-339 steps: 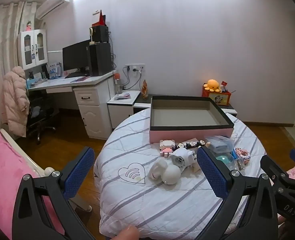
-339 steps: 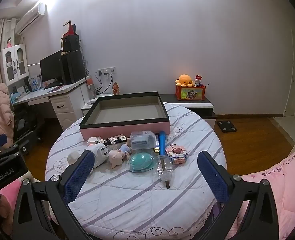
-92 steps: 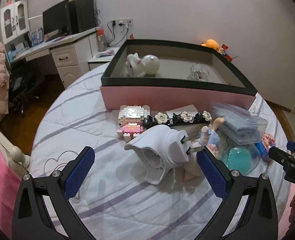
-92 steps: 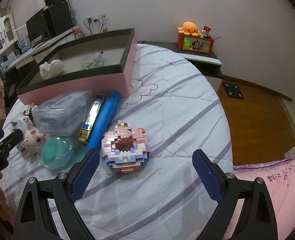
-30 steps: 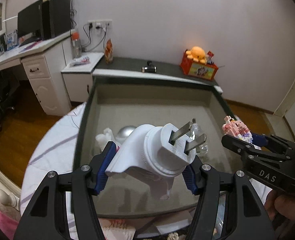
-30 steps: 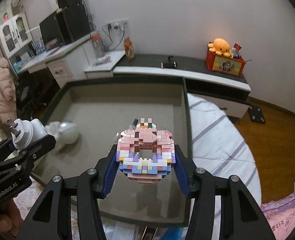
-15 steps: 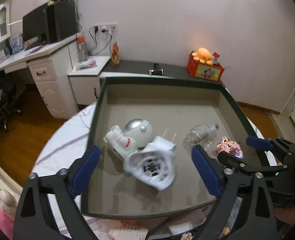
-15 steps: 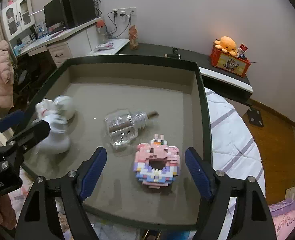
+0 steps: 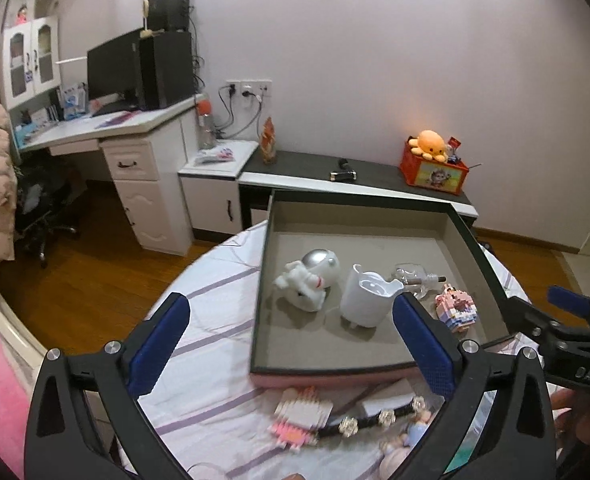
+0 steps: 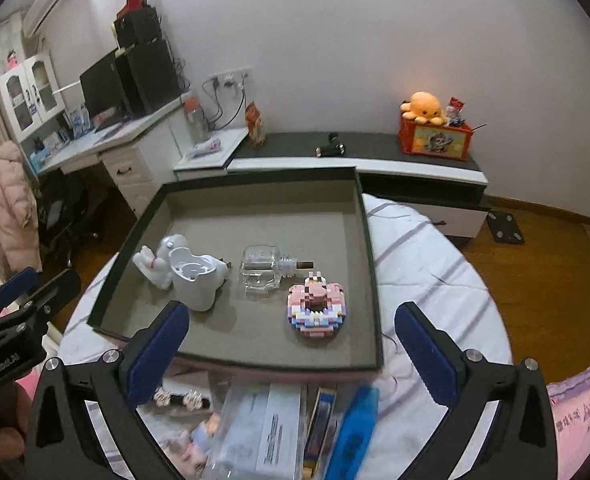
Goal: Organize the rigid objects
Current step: 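Withdraw both tools and approach the block figure and the Dental Flossers box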
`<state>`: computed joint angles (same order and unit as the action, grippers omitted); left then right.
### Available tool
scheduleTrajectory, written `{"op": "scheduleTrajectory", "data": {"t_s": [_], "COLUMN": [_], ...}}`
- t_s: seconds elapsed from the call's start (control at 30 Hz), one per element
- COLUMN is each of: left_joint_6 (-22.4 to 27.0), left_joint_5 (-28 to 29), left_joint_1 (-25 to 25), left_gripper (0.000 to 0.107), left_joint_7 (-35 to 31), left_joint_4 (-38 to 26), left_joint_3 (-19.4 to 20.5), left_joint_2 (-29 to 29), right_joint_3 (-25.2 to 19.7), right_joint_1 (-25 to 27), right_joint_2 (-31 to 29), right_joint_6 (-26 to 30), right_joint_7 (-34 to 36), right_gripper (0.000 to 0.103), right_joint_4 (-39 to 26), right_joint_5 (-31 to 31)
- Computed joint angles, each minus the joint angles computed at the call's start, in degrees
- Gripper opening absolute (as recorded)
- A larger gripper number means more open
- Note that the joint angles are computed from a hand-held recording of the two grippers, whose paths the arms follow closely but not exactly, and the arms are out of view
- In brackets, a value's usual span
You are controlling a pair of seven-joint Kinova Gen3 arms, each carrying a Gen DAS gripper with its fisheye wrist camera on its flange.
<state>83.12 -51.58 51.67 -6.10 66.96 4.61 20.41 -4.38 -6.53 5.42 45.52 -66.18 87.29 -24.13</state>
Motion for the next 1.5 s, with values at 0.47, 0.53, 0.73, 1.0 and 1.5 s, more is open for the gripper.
{"op": "scheduleTrajectory", "data": {"t_s": [0.47, 0.53, 0.73, 1.0, 1.5], "left_joint_6": [11.7, 12.4, 14.1, 15.2, 10.0], "left_joint_5": [-6.2, -7.1, -7.8, -7.6, -1.9], "left_joint_1": [9.7, 11.4, 13.7, 14.6, 9.4], "left_gripper": [0.103, 0.103, 0.103, 0.103, 0.103], "left_joint_7": [5.6, 7.1, 8.0, 8.3, 10.3], "left_joint_4": [-1.6, -1.0, -1.5, -1.8, 4.7], "left_joint_3": [2.1, 2.5, 3.2, 2.9, 4.3], "left_joint_2": [0.0, -0.2, 0.5, 0.8, -0.6], "right_joint_3": [4.5, 5.2, 8.1, 8.9, 6.7], "right_joint_1": [-4.1, -4.7, -6.0, -7.1, -6.9], "right_joint_2": [-19.7, -21.1, -23.3, -23.8, -18.8], "right_joint_6": [-12.0, -11.9, -11.1, -10.2, -8.0], "right_joint_7": [-3.7, -4.2, -4.7, -4.6, -4.4], "right_gripper": [0.103, 0.103, 0.103, 0.103, 0.103], "right_joint_4": [18.3, 19.4, 20.9, 21.2, 19.8], "right_joint_5": [3.1, 4.2, 4.9, 5.3, 6.2]}}
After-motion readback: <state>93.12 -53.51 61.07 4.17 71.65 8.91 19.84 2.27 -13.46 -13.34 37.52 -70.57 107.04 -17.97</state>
